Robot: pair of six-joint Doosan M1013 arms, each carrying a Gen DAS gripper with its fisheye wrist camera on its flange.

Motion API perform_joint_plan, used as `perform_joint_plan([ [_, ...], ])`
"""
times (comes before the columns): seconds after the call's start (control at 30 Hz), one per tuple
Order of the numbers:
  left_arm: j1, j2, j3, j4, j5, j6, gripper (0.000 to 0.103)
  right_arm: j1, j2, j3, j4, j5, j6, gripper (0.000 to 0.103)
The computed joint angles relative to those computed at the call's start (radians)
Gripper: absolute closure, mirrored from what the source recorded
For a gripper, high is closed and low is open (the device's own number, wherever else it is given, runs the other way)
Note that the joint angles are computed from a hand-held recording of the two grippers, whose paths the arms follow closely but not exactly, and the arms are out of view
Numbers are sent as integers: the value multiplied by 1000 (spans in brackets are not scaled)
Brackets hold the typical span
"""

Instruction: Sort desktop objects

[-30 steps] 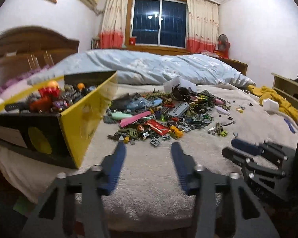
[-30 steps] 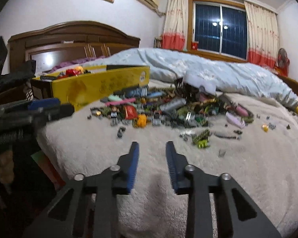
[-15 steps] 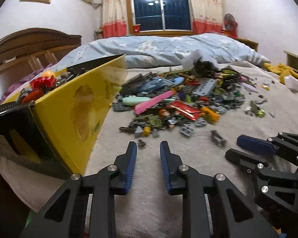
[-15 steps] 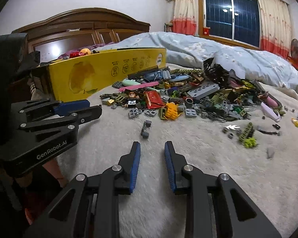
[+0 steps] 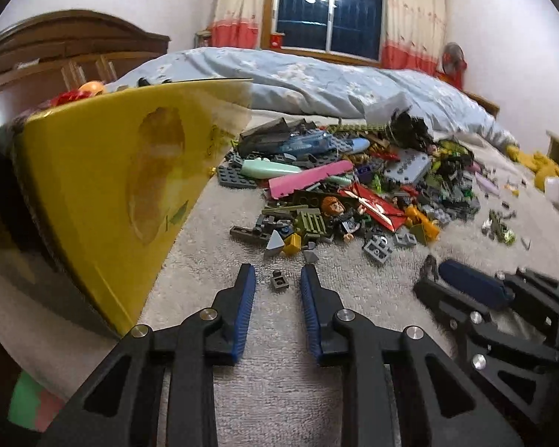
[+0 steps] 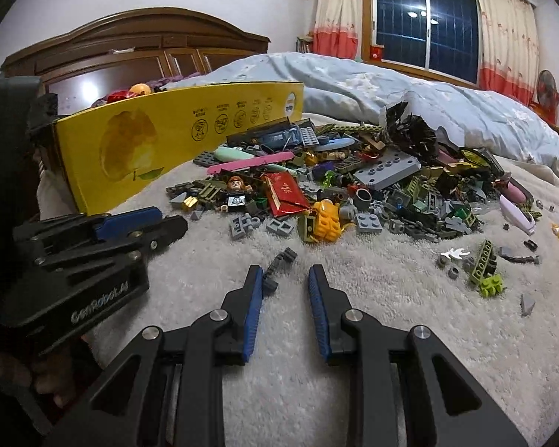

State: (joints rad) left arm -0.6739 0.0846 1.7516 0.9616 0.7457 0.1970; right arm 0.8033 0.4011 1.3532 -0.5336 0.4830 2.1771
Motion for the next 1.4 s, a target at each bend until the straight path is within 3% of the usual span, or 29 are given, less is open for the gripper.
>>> perform_joint_plan([
  [0.2,-29,14,-3,91,70,-92,79,10,15,-21,-69,29,73,79],
  [0.3,-50,21,2,151,114,-127,83,14,16,-21,-98,29,90,87],
  [0.43,-48,7,15,166,100,-169,95,21,16,-14,-165,22,126,96],
  [0.5,-46,-8,23,159,81,-173,95,21,14,-10,-173,11,127,96],
  [0.7,-78,-36,40,247,118,-219,95,27,1,-1,-234,0,174,96],
  [0.83,-108,-74,50,330,92,-244,95,29,-31,19,-280,-64,226,96],
  [1.03,-152,-100,48,403,143,-269,95,18,-85,53,-111,-239,142,96],
  [1.1,-153,-114,57,413,127,-289,95,23,-100,67,-132,-285,152,96],
  [1.2,-158,-124,64,432,134,-304,95,37,-109,72,-271,-299,244,96],
  [1.4,-156,-134,68,397,142,-282,95,49,-102,60,-296,-286,247,96],
])
